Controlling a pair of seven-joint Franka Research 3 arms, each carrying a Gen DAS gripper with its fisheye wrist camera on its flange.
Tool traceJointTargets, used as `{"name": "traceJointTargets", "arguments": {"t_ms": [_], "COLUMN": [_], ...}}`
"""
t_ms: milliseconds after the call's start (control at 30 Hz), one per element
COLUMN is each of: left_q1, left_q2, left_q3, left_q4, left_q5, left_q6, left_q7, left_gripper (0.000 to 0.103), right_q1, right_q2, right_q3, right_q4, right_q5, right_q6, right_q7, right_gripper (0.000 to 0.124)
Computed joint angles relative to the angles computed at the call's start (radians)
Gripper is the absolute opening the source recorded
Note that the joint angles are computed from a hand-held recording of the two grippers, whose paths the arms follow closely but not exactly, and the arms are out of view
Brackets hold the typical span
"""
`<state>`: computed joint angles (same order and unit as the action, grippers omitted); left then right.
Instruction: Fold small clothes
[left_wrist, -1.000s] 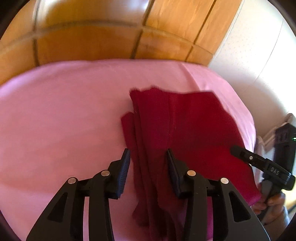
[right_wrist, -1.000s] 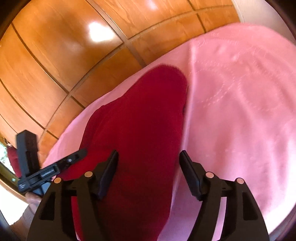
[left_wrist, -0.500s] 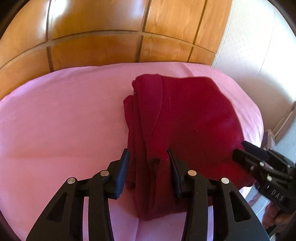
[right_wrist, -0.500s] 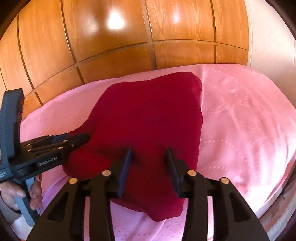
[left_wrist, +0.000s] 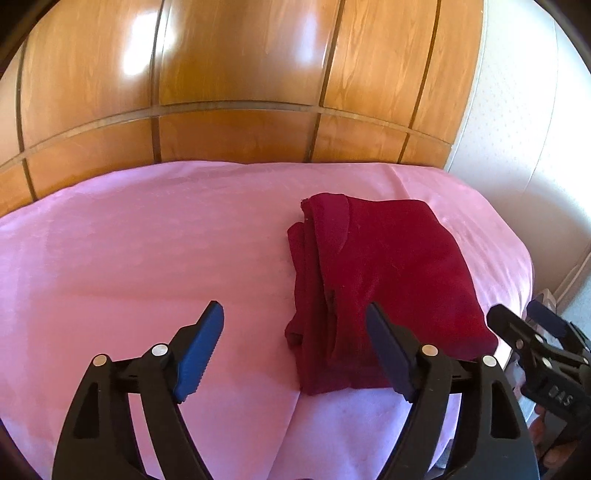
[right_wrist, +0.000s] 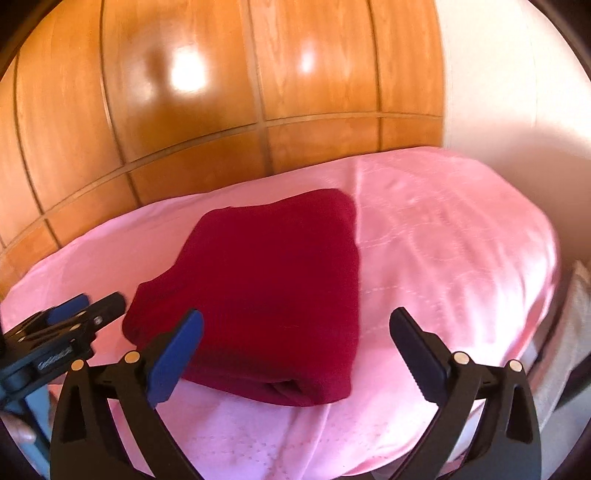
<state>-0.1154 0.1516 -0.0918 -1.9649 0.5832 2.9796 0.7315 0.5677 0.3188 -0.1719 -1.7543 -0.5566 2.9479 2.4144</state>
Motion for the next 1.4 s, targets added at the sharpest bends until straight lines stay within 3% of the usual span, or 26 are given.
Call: {"name": "traceJointTargets", "arguments": {"t_ms": [100, 233, 300, 667, 1000, 1400], "left_q1": [-0.026, -0.040, -0.027, -0.006, 0.001, 0.002], "left_q2": [-0.023, -0.049, -0.055, -0.056, -0.075, -0.077], "left_q3": [0.028, 0.047, 0.034, 0.000, -0.012, -0.023], "left_q4": [-0.009, -0.013, -0.013, -0.009, -0.011, -0.006], "left_q5": [0.105, 0.317, 0.356, 0.388, 0.475, 0.459], "left_q6": [-0.017, -0.036, -0.042, -0.075, -0.109, -0.132], "left_q7": [-0.095, -0.289, -0.324, -0.346, -0.417, -0.390], "left_gripper": [0.084, 0.092, 0.092, 0.093, 0.098, 0.099], "right_q1": [0.059, 0.047, 0.031, -0.001, -0.033, -0.039], "right_q2": [-0.006, -0.016, -0.017, -0.026, -0.026, -0.017], "right_q3": [-0.062, -0.041, -0.023, 0.020, 0.056, 0.049], "right_q4": [0.007, 0.006, 0.006, 0.012, 0.009, 0.018], "right_q5": [-0.119, -0.200, -0.226, -0.371, -0.379, -0.373], "right_q6": [-0.036, -0.067, -0.072, -0.108, -0.105, -0.084], "right_q7": [0.112, 0.180, 0.199, 0.307, 0.312, 0.316], "right_gripper": [0.101, 0.101, 0.101, 0.101, 0.101, 0.101]}}
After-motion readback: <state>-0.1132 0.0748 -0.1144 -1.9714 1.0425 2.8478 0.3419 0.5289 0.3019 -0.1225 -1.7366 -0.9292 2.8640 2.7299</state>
